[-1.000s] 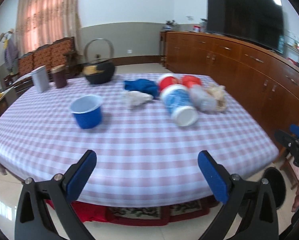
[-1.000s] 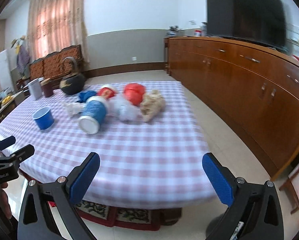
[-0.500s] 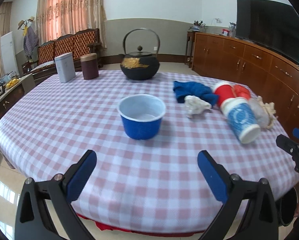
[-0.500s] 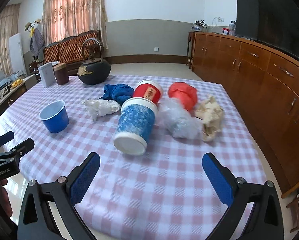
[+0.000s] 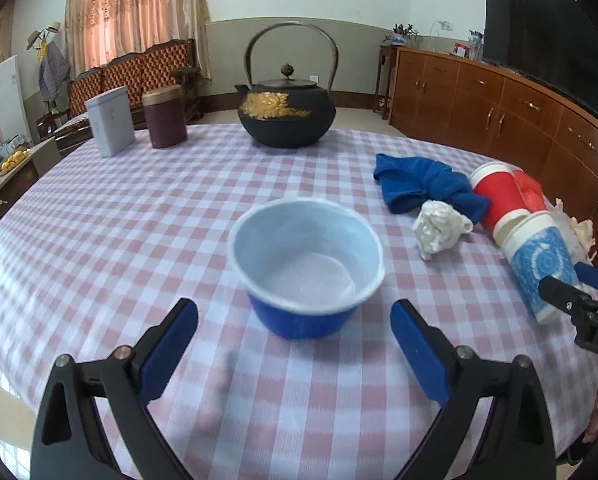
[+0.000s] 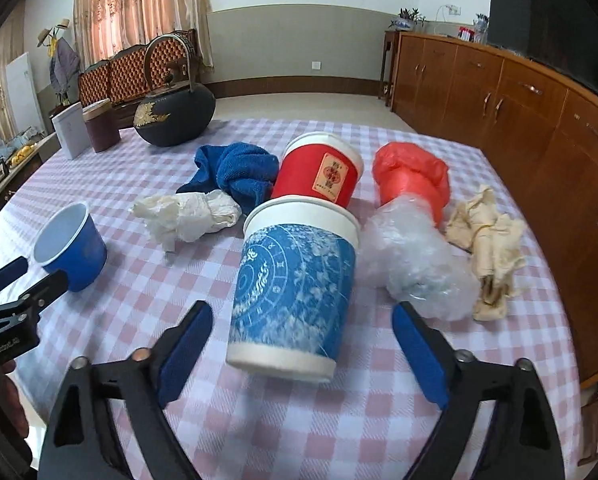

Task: Collect trash
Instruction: 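Grasp the blue cup with the left tool while the right tool grasps the blue-and-white paper cup, then lift both cups off the table and carry them toward the bucket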

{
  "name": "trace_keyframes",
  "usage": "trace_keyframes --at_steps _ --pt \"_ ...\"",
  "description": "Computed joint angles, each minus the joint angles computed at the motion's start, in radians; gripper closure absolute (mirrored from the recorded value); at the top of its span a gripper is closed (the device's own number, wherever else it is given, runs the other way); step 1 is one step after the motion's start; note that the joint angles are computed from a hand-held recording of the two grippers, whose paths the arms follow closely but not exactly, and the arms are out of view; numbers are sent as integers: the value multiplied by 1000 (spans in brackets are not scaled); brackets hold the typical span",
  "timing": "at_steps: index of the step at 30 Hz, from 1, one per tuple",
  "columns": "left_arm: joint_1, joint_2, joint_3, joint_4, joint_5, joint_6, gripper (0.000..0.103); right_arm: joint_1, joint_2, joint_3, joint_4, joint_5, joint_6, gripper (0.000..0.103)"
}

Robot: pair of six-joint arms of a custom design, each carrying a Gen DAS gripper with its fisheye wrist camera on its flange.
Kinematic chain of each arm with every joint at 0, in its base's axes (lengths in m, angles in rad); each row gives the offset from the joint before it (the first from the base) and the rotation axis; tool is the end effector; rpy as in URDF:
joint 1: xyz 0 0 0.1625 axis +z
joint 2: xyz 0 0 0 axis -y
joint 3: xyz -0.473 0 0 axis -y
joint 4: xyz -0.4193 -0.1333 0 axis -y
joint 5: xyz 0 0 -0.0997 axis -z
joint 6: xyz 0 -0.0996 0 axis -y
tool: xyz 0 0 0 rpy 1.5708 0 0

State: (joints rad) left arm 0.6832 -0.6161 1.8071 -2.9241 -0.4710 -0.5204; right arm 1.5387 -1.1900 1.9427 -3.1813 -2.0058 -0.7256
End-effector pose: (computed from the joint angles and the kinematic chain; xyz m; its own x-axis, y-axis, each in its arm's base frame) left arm -0.3617 -0.5808 0.0179 -0.7260 -0.0833 -0.6826 0.4661 0.6703 -0.5775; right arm 0.0715 -0.6180 0.3313 -0.6844 -0.1737 0.7082 -0.5790 0.7198 -0.3830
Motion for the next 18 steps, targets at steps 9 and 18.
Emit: trace_keyframes --at_steps 9,18 --pt "28 5 -45 75 -51 -20 28 -11 23 -29 37 6 25 38" --pt "-4 -4 -19 -12 -69 24 29 -12 -38 14 35 44 34 40"
